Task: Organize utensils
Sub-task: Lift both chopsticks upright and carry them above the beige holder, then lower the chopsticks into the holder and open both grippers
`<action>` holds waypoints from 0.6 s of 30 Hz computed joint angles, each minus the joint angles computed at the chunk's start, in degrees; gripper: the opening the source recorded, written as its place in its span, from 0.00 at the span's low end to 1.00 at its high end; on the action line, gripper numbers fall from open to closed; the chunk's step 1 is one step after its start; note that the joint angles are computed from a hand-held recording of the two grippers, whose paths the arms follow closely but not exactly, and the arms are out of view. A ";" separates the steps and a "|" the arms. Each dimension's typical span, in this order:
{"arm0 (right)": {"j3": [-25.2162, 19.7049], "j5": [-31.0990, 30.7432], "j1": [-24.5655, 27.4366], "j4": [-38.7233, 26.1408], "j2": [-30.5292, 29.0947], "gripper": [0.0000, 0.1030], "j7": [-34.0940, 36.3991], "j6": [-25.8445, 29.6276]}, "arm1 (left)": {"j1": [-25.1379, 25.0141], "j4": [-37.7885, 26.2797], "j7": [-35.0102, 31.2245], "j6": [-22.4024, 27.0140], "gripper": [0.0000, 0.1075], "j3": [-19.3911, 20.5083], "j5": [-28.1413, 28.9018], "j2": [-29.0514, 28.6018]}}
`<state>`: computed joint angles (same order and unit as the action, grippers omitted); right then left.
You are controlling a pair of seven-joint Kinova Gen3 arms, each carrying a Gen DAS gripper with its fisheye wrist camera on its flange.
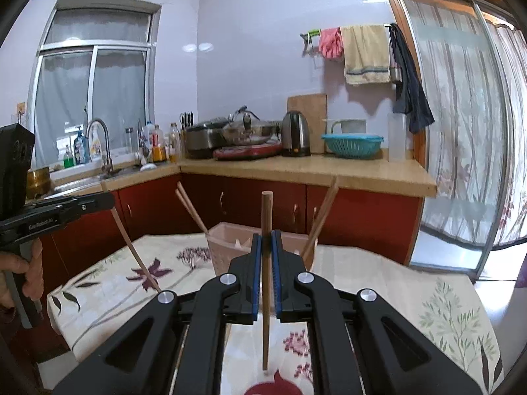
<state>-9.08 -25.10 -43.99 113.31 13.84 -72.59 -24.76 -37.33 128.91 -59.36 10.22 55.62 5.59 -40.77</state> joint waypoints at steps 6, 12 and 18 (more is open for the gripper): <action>-1.23 5.95 2.88 -4.43 0.39 0.07 -3.40 0.30 | 0.41 -4.39 -3.15 -1.03 0.06 -2.77 -2.58 3.83; -0.72 8.90 3.80 -10.33 2.56 0.07 -4.52 0.19 | -4.28 -8.72 -5.49 -3.28 0.06 -1.83 -4.26 5.15; 0.40 10.96 4.10 -17.16 6.84 0.07 -5.77 1.89 | -13.46 -11.39 -7.38 -7.63 0.06 3.52 -3.89 6.27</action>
<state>-8.68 -14.13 -39.89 96.15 20.68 -78.35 -22.87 -50.80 117.51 -66.74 2.59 59.14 1.70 -34.50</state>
